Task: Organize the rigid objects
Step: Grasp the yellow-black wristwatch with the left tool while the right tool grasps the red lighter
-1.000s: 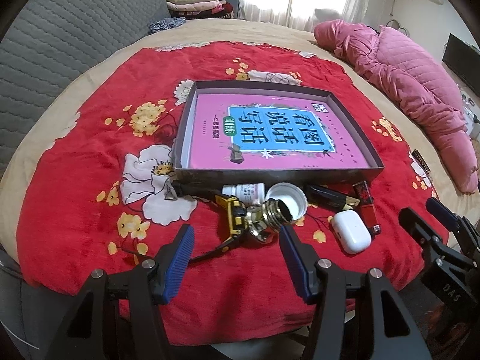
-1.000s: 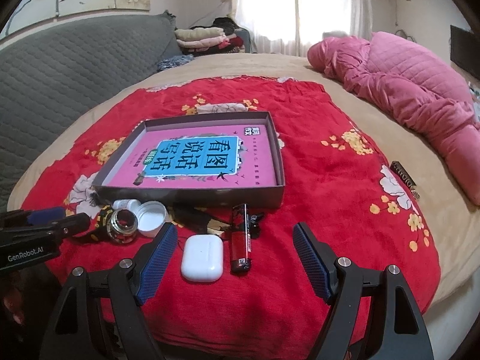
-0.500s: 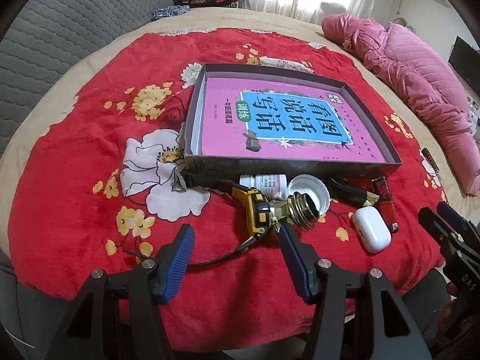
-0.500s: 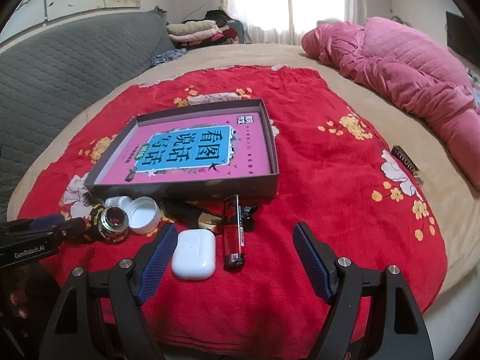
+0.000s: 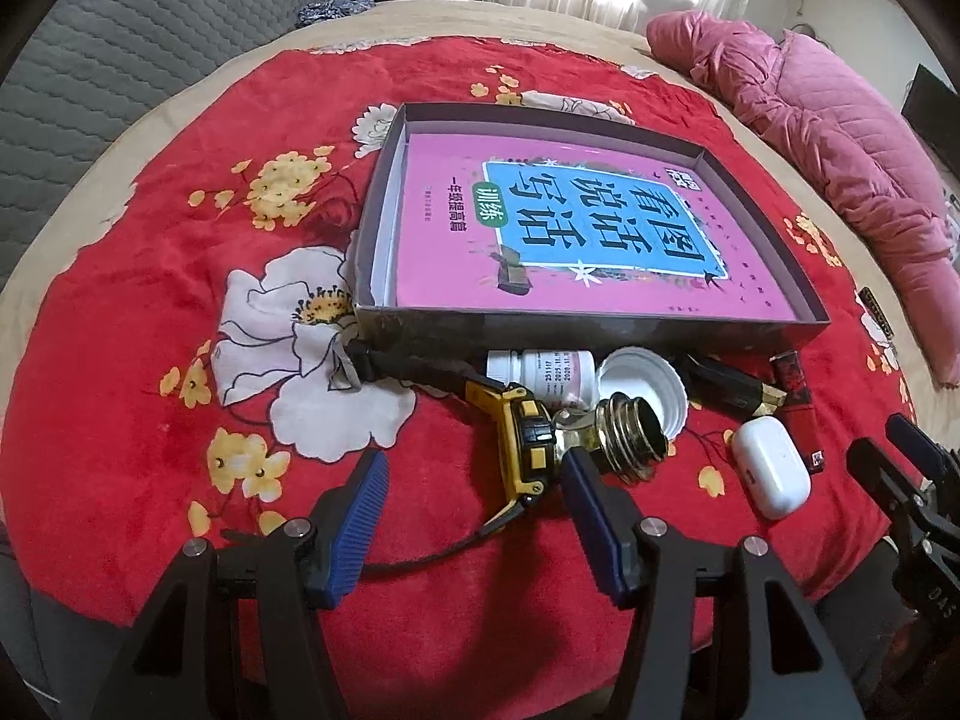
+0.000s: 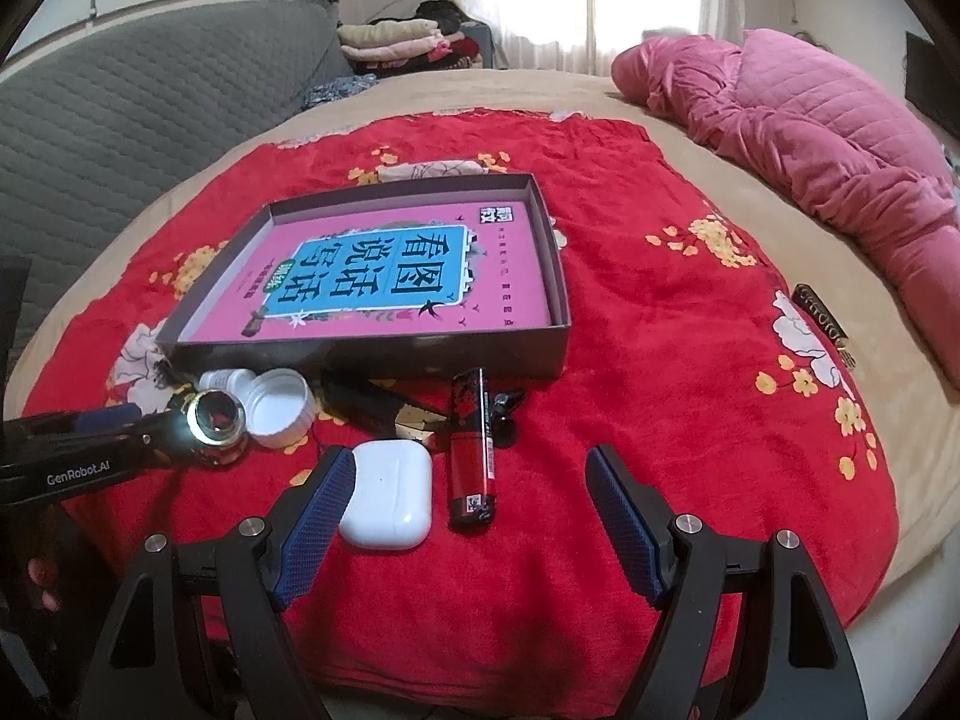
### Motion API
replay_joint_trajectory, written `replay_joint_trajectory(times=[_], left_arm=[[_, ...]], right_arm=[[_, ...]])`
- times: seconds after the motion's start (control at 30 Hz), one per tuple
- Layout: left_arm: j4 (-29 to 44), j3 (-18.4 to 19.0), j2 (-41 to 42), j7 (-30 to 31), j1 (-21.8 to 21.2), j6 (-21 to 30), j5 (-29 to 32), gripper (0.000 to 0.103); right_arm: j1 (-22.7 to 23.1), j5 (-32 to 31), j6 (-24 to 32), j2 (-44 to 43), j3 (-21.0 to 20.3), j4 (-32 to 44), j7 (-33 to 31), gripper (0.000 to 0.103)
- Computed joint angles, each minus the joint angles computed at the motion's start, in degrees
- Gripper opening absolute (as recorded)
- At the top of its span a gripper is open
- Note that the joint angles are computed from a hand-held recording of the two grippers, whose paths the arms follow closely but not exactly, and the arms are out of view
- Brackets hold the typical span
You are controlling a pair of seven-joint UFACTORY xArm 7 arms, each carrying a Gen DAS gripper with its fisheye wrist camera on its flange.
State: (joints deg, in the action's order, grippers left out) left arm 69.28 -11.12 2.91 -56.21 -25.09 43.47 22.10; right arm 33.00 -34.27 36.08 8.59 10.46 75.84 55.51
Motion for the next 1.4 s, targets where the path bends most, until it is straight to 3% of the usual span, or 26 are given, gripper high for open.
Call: replay_joint_trajectory(times=[0.37,0.6,0.97,1.03,1.17,1.4], left_arm=[[-1.5,0.2,-0.9,2.5,1.4,-1.4,-3.9,0.060],[1.4,0.6,2.1,3.5,1.0,1.0,-4.1,0.060],[3.5,1.4,4.8,3.4,-0.5,1.5,-2.0,0.047],[3.7,1.5,5.0,3.7,-0.6,1.2,-2.1,0.044],[3.3,1.7,4.9,4.3,-0.5,-0.2,-2.6,0.040],[3.2,2.0,5.4,4.8,-0.1,-2.0,-3.6,0.034]], right_arm=[[0.1,2.4,0.7,1.7,-0.2,1.2,-2.1,0.080],[0.1,5.6,1.7,3.4,-0.8,2.4,-4.5,0.080],[-0.8,7.6,3.7,4.7,-1.6,2.9,-4.0,0.079],[-0.9,8.3,3.1,5.2,-1.5,3.2,-5.0,0.072],[-1.3,11.1,2.2,6.7,-1.4,4.3,-8.0,0.046],[-0.7,13.0,-0.3,8.4,-1.8,5.2,-11.0,0.020]])
